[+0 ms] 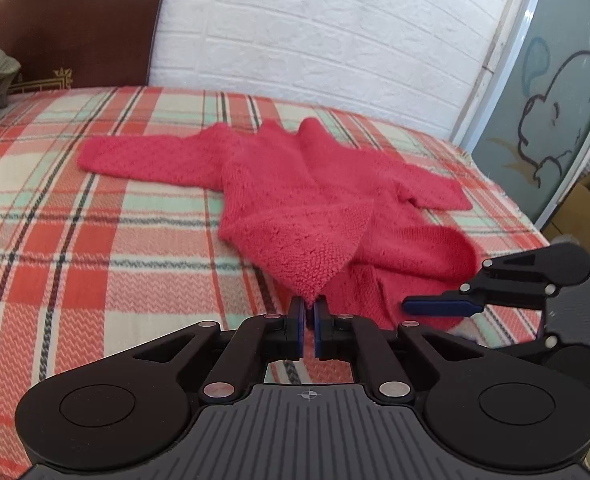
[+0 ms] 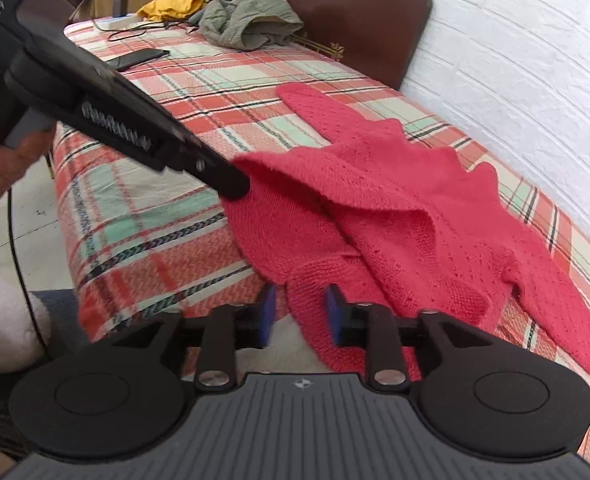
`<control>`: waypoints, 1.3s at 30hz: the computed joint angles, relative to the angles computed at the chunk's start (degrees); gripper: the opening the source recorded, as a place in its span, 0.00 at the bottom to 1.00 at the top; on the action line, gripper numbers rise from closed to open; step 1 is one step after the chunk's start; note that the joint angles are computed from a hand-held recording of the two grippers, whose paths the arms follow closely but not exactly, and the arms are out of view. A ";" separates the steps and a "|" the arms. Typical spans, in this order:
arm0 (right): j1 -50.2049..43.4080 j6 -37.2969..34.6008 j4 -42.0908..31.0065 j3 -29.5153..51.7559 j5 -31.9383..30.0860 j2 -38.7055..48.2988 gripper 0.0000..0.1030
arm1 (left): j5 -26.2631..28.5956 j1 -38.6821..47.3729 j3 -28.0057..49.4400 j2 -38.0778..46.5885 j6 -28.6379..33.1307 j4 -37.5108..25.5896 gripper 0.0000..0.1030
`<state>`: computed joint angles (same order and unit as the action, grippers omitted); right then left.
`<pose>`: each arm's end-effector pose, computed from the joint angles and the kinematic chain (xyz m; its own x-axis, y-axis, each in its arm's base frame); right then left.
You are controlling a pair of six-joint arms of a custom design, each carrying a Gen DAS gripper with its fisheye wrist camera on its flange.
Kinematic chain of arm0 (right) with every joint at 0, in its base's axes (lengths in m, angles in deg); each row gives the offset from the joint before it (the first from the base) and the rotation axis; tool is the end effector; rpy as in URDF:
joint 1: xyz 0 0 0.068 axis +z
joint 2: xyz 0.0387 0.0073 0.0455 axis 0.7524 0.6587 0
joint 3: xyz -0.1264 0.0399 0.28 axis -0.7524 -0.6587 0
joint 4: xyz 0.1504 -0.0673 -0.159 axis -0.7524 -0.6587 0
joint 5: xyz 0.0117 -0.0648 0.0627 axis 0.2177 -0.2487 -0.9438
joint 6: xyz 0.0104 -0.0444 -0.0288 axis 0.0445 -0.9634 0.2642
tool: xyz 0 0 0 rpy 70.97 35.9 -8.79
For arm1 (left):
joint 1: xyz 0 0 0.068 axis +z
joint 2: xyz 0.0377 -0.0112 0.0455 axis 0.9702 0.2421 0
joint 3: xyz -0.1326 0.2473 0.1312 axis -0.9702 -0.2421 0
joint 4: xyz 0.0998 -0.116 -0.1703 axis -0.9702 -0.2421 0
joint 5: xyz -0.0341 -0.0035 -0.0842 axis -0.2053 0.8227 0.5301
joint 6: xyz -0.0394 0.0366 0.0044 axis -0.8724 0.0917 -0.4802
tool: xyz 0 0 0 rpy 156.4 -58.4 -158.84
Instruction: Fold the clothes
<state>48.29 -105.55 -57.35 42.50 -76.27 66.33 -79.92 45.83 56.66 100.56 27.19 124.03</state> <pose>0.3518 0.0195 0.0342 -0.1102 -0.6995 -0.7061 -0.9223 0.3367 -0.1896 0.2308 -0.1172 0.0683 -0.5673 -0.3398 -0.7501 -0.2191 0.9403 -0.2603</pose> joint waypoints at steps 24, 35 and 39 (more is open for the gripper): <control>-0.54 -9.52 -16.60 5.08 -4.28 -2.65 0.24 | 6.35 1.87 -1.36 -9.36 17.75 -3.82 0.30; 5.02 -16.10 -1.87 -0.13 1.78 -1.15 0.03 | 5.32 3.96 -3.67 -12.72 16.57 -4.06 0.60; 3.92 -18.50 3.82 -4.75 0.34 -3.03 0.01 | 5.00 3.84 -3.65 -12.96 16.68 -5.24 0.63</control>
<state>52.21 -124.04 -53.53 37.75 -75.93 63.30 -74.92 49.67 53.01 87.59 43.87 118.79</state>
